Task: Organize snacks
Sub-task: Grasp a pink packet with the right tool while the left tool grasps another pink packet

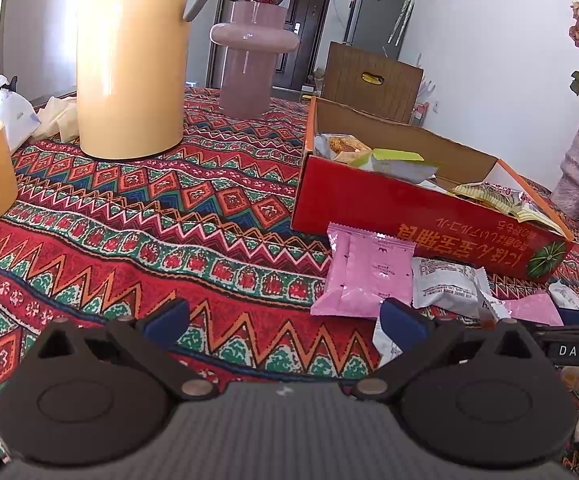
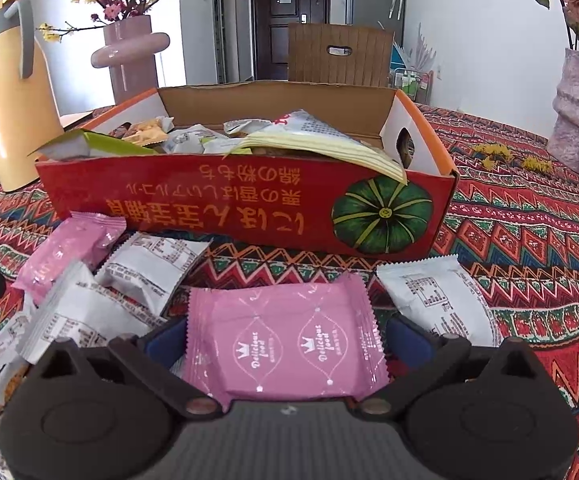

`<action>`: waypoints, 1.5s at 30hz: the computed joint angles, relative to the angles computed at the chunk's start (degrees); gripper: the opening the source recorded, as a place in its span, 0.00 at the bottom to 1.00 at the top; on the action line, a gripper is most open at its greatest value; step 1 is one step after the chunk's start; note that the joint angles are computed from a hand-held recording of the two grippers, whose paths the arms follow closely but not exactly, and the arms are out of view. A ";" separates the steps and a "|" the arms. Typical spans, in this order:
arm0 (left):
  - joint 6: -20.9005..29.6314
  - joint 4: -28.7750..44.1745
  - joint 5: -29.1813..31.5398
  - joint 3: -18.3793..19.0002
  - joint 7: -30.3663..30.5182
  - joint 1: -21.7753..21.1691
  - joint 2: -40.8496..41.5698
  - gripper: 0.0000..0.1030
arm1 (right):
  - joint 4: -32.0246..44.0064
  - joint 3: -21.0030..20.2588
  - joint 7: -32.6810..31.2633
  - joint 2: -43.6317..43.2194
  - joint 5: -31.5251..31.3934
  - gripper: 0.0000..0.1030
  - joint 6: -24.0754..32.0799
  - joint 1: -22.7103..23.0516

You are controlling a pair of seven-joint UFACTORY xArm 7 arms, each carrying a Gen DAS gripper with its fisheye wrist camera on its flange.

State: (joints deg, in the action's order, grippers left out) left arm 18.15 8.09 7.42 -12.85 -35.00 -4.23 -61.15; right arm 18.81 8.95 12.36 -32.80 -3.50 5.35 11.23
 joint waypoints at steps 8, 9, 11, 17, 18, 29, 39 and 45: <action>0.10 -0.01 -0.24 0.64 0.20 -0.15 0.23 1.00 | -1.44 -0.98 -0.77 -1.82 0.34 0.78 -1.33 1.27; 0.13 0.03 -0.29 0.66 0.20 -0.15 0.32 1.00 | -1.75 -1.09 -0.88 -2.30 0.46 0.74 -1.37 1.52; 0.17 0.07 -0.40 0.72 0.20 -0.19 0.40 1.00 | -2.28 -1.06 -0.93 -3.08 0.60 0.69 -1.54 1.71; 0.21 0.11 -0.51 0.78 0.32 -0.20 0.46 1.00 | -5.07 0.16 0.19 -7.19 0.69 0.63 -3.53 0.96; 0.29 0.15 -0.55 0.82 0.35 -0.24 0.50 1.00 | -5.70 0.37 0.53 -8.08 0.72 0.63 -4.04 0.78; 1.38 0.41 -0.03 -0.71 -1.17 0.82 0.13 1.00 | -9.53 2.55 5.66 -11.51 0.88 0.63 -10.49 -3.47; 4.52 3.29 2.12 -0.98 -0.26 0.96 -0.09 1.00 | -10.50 0.79 5.77 -10.94 1.04 0.63 -12.60 -2.10; 3.96 7.11 3.66 -1.52 1.25 2.72 4.72 1.00 | -11.20 0.21 5.93 -11.51 1.42 0.63 -13.40 -1.73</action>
